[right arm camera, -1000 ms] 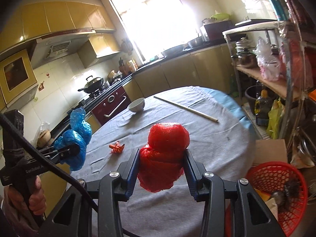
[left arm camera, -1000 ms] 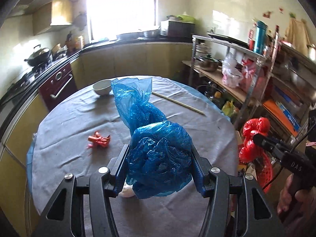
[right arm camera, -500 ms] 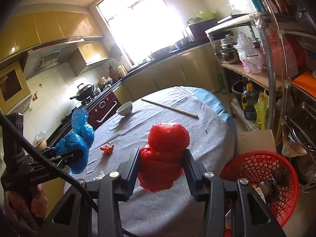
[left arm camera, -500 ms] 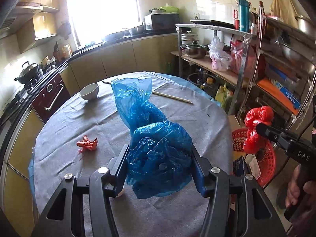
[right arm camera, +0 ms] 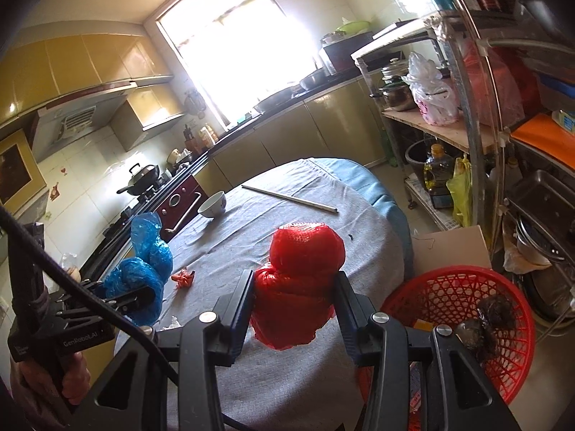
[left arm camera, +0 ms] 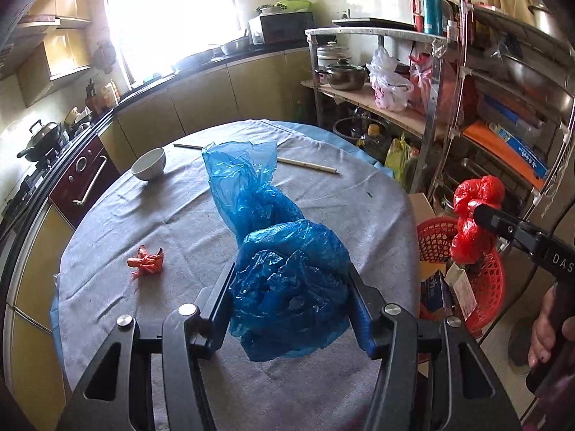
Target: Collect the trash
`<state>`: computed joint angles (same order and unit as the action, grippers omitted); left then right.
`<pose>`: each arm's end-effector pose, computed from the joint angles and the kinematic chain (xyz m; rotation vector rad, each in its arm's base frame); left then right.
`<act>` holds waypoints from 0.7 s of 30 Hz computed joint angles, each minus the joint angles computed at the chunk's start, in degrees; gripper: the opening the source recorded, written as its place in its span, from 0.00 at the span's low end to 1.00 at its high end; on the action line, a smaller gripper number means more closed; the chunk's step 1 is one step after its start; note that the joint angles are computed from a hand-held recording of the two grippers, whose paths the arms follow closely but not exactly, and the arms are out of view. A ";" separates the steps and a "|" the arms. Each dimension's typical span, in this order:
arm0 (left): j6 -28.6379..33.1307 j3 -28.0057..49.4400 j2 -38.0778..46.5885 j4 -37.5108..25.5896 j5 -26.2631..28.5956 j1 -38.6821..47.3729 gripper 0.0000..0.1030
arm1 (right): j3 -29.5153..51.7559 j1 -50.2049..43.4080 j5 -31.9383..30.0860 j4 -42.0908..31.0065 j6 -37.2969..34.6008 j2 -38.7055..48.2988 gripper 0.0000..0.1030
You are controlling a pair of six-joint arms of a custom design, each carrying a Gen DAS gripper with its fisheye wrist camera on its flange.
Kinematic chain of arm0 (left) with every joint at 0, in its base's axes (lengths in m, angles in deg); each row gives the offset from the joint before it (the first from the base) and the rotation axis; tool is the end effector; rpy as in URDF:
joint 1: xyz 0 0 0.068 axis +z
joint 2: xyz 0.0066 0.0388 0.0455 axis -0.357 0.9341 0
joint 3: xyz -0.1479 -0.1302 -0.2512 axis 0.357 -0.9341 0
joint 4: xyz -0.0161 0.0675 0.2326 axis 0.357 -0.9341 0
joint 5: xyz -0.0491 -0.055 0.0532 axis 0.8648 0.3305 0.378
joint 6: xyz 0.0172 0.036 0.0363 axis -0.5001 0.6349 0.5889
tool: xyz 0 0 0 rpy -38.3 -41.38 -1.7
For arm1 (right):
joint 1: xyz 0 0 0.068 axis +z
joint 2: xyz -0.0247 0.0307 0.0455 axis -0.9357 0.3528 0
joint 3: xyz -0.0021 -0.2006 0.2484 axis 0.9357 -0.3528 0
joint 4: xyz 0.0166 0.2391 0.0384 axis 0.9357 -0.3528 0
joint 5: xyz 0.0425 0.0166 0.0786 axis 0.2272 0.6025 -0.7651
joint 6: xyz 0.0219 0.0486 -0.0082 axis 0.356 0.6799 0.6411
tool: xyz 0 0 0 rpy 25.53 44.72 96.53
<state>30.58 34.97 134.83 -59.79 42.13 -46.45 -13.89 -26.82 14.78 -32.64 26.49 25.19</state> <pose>0.2491 -0.1132 0.2923 0.5343 2.3266 -0.0055 0.1918 0.1593 0.2472 0.2661 2.1180 0.5533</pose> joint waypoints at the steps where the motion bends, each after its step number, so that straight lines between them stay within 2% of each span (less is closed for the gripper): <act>1: -0.04 -0.03 0.21 -0.12 -0.19 -0.24 0.57 | -0.26 -0.26 -0.27 0.22 0.17 0.02 0.45; 21: -0.25 -0.28 2.93 -0.77 -1.67 -3.68 0.58 | -3.96 -1.89 -2.56 2.56 2.99 -0.63 0.45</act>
